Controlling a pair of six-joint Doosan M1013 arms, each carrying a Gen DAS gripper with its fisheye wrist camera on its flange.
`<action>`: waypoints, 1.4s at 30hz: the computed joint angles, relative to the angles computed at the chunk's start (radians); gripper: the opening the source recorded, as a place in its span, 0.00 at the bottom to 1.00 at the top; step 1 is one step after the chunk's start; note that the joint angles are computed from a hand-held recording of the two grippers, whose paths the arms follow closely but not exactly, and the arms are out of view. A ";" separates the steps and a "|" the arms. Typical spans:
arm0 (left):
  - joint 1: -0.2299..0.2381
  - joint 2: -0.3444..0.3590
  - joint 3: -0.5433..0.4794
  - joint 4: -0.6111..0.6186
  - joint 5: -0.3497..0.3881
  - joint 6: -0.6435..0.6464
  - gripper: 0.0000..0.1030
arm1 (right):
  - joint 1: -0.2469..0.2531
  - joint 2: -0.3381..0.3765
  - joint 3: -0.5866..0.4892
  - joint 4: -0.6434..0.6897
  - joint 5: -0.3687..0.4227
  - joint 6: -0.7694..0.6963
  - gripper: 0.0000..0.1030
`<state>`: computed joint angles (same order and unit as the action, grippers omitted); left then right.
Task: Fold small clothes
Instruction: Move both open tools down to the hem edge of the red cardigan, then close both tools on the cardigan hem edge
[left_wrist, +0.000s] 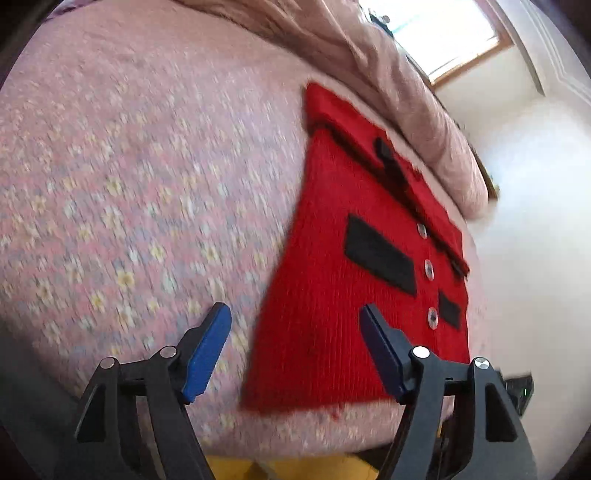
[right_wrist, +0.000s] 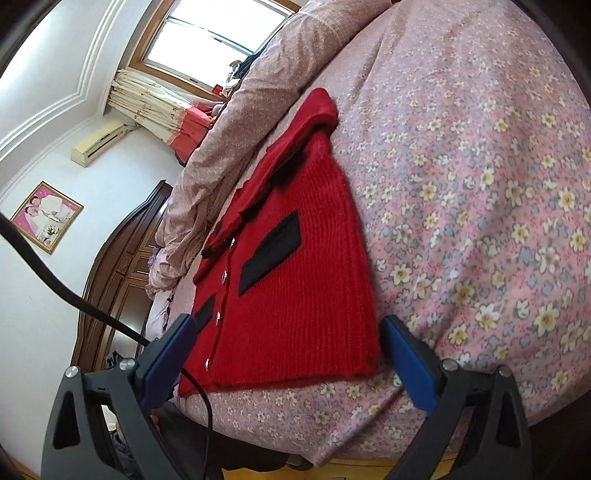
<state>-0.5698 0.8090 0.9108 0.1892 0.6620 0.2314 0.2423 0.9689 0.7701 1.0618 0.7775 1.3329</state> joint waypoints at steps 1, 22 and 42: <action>-0.002 0.002 -0.006 -0.011 0.011 0.029 0.65 | 0.001 0.002 -0.005 -0.008 0.002 0.006 0.98; 0.024 -0.055 0.177 -0.301 -0.383 0.208 0.78 | -0.006 0.010 -0.003 0.059 0.007 -0.020 0.78; 0.027 0.029 0.037 -0.398 -0.237 0.281 0.02 | 0.014 0.108 -0.211 -0.168 0.137 0.141 0.30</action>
